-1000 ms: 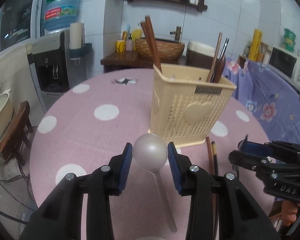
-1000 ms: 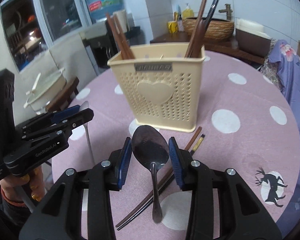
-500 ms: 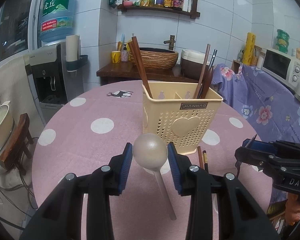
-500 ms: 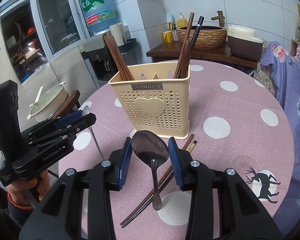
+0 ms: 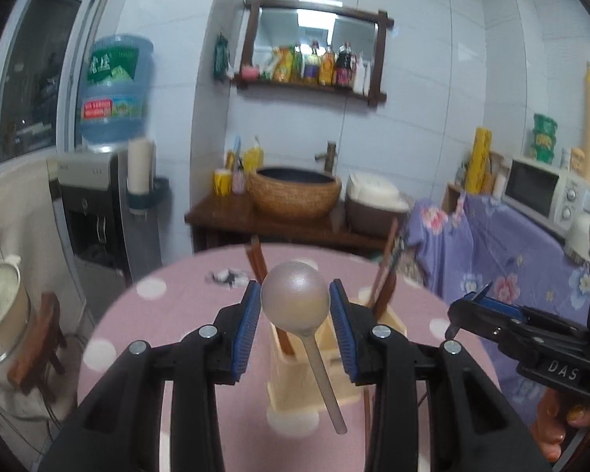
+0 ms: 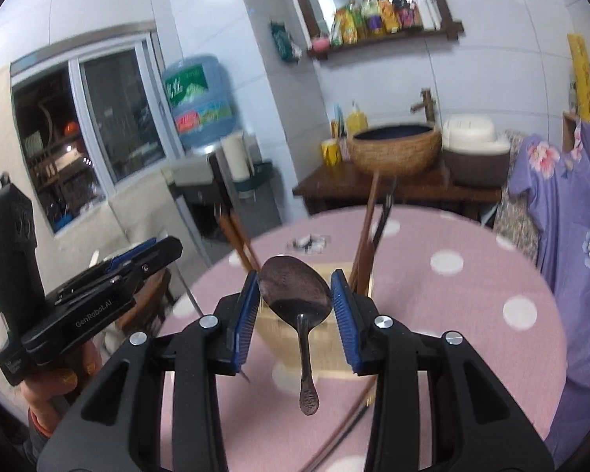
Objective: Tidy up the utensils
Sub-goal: 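Lift both spoons and carry them above the holder, then open both grippers to drop the spoons into the holder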
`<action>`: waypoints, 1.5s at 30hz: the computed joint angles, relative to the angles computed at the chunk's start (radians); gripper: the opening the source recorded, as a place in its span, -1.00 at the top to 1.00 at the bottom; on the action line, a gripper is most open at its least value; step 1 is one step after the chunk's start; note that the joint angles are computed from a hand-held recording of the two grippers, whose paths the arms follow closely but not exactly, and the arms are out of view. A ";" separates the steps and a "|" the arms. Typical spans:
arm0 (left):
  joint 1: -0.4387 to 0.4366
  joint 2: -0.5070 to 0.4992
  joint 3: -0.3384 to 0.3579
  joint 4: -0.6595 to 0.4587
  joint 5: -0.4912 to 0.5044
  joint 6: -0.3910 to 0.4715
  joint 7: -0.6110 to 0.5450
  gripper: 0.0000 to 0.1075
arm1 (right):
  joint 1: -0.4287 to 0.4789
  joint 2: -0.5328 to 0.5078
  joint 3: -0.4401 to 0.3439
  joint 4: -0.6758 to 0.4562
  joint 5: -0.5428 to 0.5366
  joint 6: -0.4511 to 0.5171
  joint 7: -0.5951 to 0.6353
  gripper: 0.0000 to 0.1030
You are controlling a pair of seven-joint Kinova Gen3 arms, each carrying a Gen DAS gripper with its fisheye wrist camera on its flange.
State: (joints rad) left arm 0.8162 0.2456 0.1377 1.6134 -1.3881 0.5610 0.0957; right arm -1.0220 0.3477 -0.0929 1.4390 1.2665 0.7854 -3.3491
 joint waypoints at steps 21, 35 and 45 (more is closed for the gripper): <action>0.107 0.184 -0.135 -0.163 -0.030 0.094 0.049 0.32 | -0.048 0.190 0.156 -0.209 -0.038 0.136 0.046 0.26; 0.113 0.221 -0.150 -0.108 -0.023 0.059 0.064 0.32 | -0.062 0.232 0.163 -0.137 -0.021 0.124 -0.039 0.27; 0.105 0.207 -0.130 -0.082 -0.054 0.060 0.083 0.31 | -0.062 0.221 0.160 -0.097 0.031 0.123 -0.131 0.00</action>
